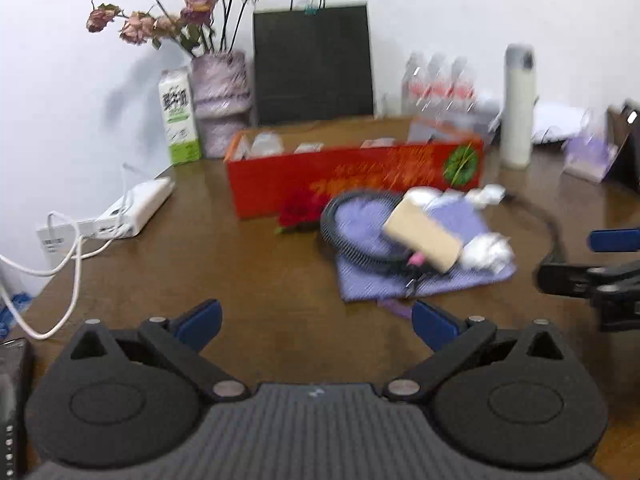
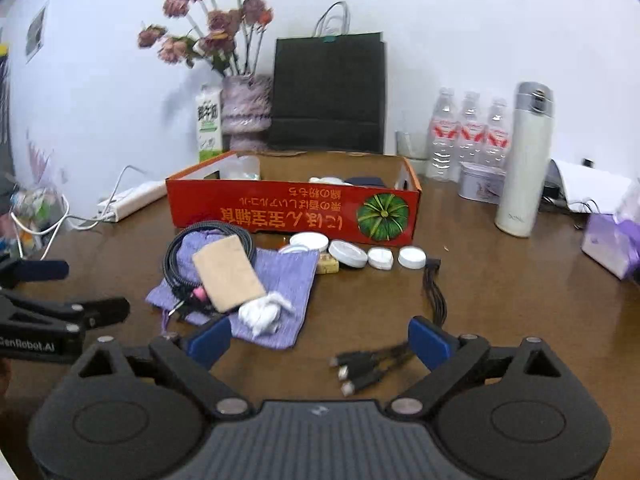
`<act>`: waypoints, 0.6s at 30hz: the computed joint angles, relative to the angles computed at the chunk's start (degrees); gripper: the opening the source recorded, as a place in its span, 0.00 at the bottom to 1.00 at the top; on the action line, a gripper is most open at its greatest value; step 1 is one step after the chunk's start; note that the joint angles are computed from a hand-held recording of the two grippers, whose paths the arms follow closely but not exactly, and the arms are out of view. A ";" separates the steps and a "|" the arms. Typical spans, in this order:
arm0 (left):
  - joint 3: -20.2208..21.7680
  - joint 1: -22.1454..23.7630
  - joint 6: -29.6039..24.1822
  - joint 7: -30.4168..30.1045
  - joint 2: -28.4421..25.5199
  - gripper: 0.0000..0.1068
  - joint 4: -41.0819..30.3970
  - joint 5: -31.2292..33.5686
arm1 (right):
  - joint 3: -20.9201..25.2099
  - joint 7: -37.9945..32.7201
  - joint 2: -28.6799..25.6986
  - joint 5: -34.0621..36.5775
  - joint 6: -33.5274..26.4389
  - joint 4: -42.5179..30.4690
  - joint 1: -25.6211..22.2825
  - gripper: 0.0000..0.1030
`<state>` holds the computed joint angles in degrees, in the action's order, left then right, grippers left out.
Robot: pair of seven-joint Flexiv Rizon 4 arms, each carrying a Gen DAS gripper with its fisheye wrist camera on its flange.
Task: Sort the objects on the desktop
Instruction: 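Release the mesh bag and plush sheep into the box, opening both tools, then grasp the black cable with the left tool while the right tool grasps the beige sponge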
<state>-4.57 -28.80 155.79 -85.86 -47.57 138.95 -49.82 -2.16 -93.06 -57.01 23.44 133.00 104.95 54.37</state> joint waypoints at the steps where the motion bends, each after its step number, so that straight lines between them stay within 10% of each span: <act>1: -0.14 0.18 -0.91 0.55 0.31 0.96 -0.10 -0.34 | 1.96 0.97 0.12 -2.34 1.53 0.95 -1.97 0.90; 18: 1.40 0.58 -10.72 -1.77 2.56 0.96 -0.54 2.59 | 3.53 -3.03 -2.80 1.54 8.37 -1.90 -1.69 0.97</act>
<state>-3.18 -28.22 145.08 -87.64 -45.01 138.41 -47.23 1.38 -96.08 -59.82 24.98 141.37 103.05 52.69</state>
